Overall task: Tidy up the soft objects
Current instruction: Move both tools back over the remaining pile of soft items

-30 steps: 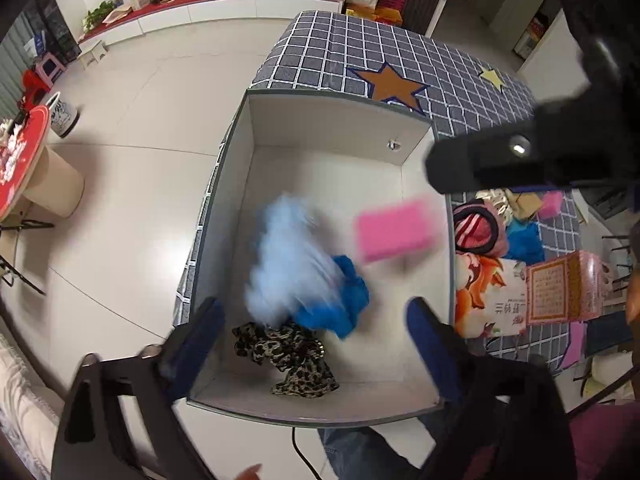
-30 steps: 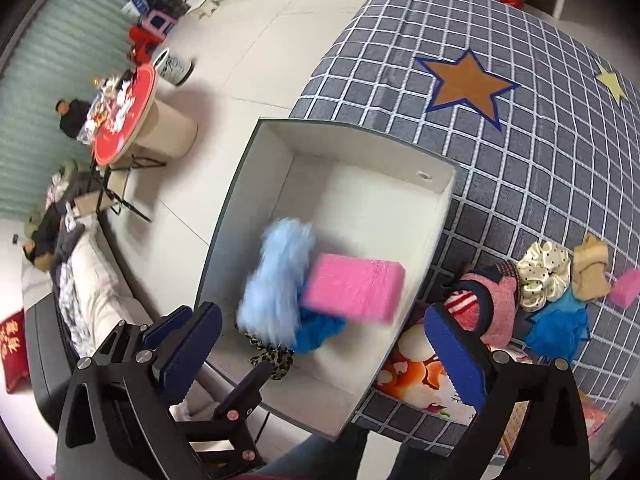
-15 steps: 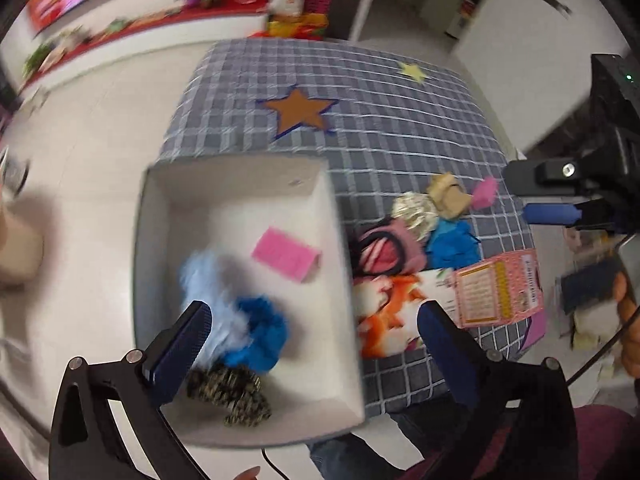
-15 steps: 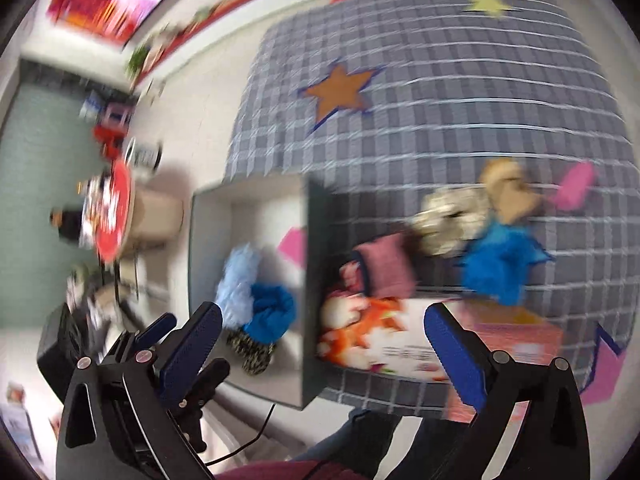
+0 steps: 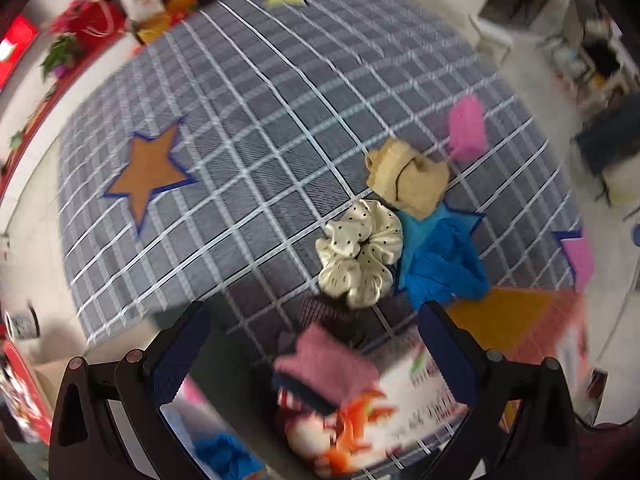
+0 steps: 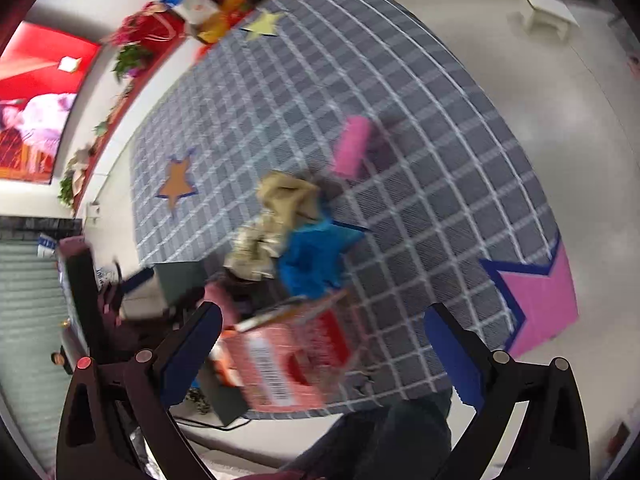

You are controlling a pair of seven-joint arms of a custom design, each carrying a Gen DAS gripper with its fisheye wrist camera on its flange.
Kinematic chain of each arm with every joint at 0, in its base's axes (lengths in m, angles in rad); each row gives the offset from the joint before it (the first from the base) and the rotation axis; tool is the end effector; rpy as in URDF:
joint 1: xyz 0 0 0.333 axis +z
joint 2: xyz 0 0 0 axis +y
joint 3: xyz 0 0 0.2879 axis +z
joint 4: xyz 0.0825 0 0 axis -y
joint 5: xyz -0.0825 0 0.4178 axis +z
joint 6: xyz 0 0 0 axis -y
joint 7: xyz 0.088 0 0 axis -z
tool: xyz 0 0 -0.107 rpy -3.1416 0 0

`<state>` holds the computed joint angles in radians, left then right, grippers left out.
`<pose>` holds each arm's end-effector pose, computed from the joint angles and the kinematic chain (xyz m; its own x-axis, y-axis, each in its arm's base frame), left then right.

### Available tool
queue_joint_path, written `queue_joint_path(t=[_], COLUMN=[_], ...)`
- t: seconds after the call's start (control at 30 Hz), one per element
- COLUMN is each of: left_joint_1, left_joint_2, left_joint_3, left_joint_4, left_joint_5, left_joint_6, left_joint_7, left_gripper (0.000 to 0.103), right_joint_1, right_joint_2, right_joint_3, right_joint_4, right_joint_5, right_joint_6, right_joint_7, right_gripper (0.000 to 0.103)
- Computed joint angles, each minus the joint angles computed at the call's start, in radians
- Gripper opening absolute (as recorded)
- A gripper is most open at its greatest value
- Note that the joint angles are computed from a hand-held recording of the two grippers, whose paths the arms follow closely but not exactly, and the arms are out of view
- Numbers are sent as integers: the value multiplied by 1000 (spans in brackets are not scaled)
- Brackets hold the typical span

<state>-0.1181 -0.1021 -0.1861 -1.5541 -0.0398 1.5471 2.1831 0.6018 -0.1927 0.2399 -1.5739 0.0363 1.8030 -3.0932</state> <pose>0.5276 -0.1761 0.6601 -0.7936 -0.6073 -0.0367 -0.6028 0.7930 -0.0881 0.3505 0.4203 0.7261 -0.6402 -0.6532 -0.4043 -0.7172 0.6968 0.0097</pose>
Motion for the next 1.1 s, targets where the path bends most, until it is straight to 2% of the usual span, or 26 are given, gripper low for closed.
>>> queue_joint_path(t=[0.17, 0.27, 0.43, 0.63, 0.8, 0.9, 0.97, 1.0, 1.03, 1.1], left_joint_1=[-43, -74, -106, -112, -104, -88, -84, -82, -78, -71], left_joint_2=[94, 135, 159, 171, 159, 198, 208, 212, 222, 228], left_joint_3=[-33, -36, -28, -14, -4, 10, 17, 21, 25, 30], left_joint_4=[26, 30, 13, 3, -51, 6, 23, 34, 56, 82], left_joint_5=[106, 179, 249, 274, 344, 316, 335, 345, 344, 333], left_joint_6=[-16, -22, 3, 17, 97, 76, 90, 98, 96, 96], left_joint_7=[-11, -29, -56, -100, -143, -183, -202, -208, -206, -204], left_gripper=[103, 103, 103, 103, 103, 103, 103, 103, 103, 103], right_joint_1=[0, 2, -6, -53, -85, -71, -56, -46, -44, -62], right_joint_2=[-130, -145, -34, 185, 342, 448, 466, 470, 452, 346], right_joint_3=[-37, -58, -102, -90, -49, -29, -23, -24, -24, -34], right_joint_4=[-205, -264, -226, -80, 62, 205, 240, 252, 229, 91], right_joint_5=[102, 154, 247, 323, 329, 225, 162, 125, 109, 129], right_joint_6=[59, 95, 95, 61, -26, -193, -259, -314, -328, -306], right_joint_7=[-8, -48, -254, -526, -666, -679, -661, -641, -625, -571], right_gripper=[102, 102, 102, 102, 102, 102, 102, 102, 102, 102])
